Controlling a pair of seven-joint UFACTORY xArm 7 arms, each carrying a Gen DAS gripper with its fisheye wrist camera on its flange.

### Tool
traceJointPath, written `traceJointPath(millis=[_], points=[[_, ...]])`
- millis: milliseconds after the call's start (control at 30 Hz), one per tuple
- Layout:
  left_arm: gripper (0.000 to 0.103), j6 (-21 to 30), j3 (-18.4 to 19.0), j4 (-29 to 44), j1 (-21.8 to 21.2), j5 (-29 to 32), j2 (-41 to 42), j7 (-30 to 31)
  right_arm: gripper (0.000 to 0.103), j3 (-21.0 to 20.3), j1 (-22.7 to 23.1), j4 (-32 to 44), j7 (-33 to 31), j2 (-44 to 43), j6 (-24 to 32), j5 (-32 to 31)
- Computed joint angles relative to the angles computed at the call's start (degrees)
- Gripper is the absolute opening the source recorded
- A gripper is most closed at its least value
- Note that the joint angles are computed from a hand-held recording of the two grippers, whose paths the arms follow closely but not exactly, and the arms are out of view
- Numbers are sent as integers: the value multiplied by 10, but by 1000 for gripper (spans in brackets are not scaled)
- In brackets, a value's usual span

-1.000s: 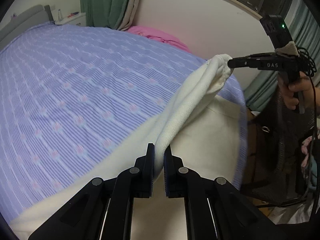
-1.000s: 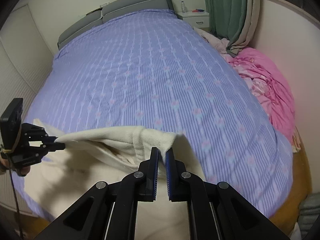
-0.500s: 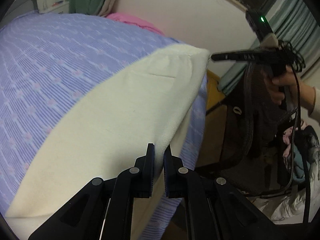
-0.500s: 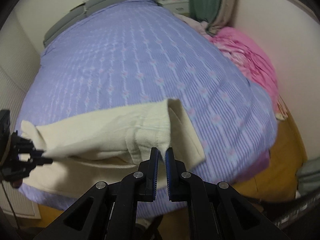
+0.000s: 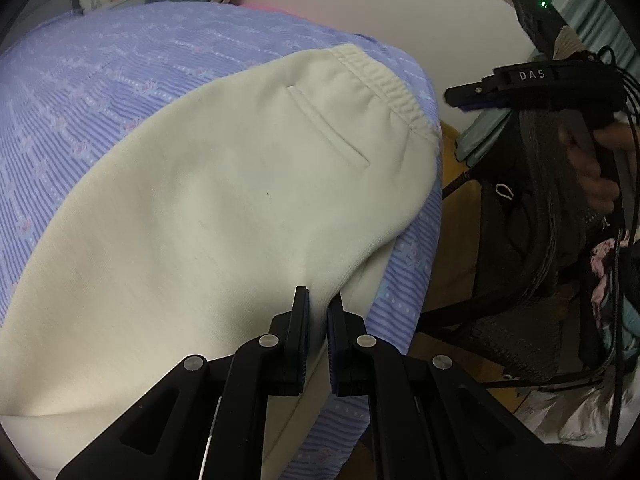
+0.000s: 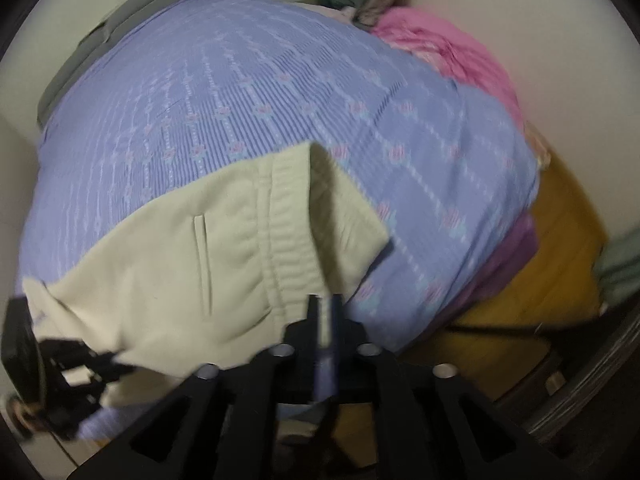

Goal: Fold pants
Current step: 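Lift the waistband with both grippers and fold it toward the cuffs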

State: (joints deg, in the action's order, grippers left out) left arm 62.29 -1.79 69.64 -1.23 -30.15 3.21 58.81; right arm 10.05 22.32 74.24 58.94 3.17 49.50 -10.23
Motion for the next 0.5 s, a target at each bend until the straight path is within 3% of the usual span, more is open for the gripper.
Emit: traceJointPath(millis=[67, 200, 333, 500], points=[[10, -2, 0, 0, 0, -1, 0, 3, 46, 2, 3, -39, 61, -16, -46, -1], [10, -13, -1, -6, -1, -6, -3, 9, 46, 9, 7, -88, 171, -19, -128, 4], [10, -20, -1, -10, -2, -7, -5, 14, 46, 11, 18, -109, 317, -12, -144, -34], [10, -22, 0, -13, -2, -6, -5, 20, 47, 5, 20, -165, 476, -10, -269, -115]])
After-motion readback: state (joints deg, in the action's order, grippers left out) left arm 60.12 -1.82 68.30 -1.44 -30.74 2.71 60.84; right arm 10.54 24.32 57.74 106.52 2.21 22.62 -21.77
